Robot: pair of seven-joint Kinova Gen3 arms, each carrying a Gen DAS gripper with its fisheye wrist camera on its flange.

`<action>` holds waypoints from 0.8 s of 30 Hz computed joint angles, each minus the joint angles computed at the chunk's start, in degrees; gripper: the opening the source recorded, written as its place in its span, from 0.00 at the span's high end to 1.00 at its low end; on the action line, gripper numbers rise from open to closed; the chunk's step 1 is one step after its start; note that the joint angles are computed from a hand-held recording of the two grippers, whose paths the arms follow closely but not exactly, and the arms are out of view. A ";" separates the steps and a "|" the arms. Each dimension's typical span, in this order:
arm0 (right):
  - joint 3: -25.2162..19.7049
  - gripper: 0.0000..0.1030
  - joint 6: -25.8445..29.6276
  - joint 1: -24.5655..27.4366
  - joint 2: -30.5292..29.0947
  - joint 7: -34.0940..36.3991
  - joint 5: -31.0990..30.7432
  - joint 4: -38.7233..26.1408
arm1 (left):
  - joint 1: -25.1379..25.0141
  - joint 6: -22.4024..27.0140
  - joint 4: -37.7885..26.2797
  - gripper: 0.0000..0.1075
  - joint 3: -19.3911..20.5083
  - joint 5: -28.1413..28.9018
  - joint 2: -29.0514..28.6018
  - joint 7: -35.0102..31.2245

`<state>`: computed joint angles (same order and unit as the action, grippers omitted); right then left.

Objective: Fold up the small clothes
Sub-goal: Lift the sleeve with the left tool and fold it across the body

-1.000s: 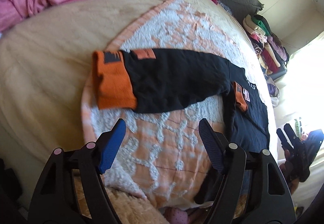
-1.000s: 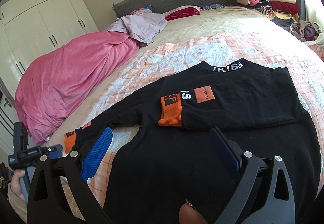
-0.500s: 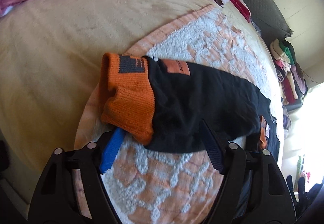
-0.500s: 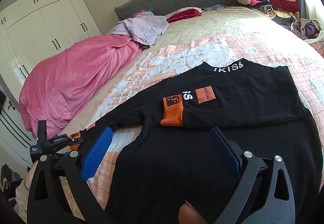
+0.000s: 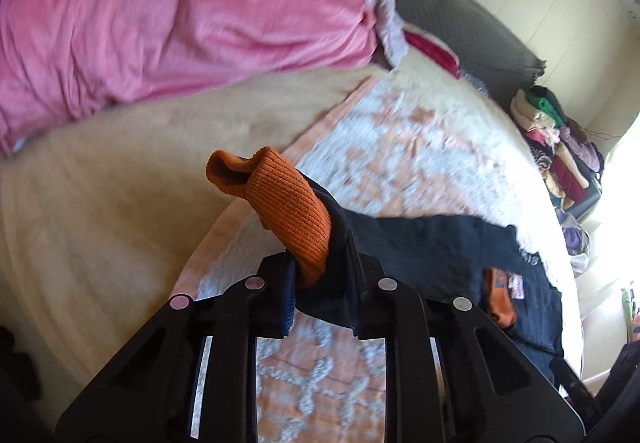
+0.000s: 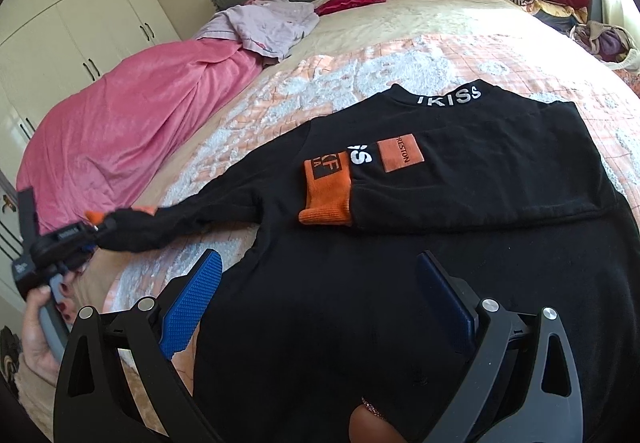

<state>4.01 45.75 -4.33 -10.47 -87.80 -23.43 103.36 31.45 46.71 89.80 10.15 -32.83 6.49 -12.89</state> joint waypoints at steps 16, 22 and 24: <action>5.74 0.07 -0.27 2.87 -3.33 2.62 -3.61 2.35 | 9.12 3.09 -21.48 0.89 -1.13 -4.98 9.42 -8.71; 8.42 0.07 -0.16 5.79 -4.32 2.18 -3.44 2.97 | 12.93 4.84 -33.20 0.89 -1.46 -1.31 16.67 -17.84; 9.73 0.07 -0.19 6.84 -4.51 2.00 -3.70 3.29 | 13.66 5.33 -36.37 0.89 -1.74 0.33 18.86 -20.36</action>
<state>13.73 45.56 2.51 -14.98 -85.80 -27.13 106.65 45.12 52.04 53.43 8.40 -32.51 25.35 -33.25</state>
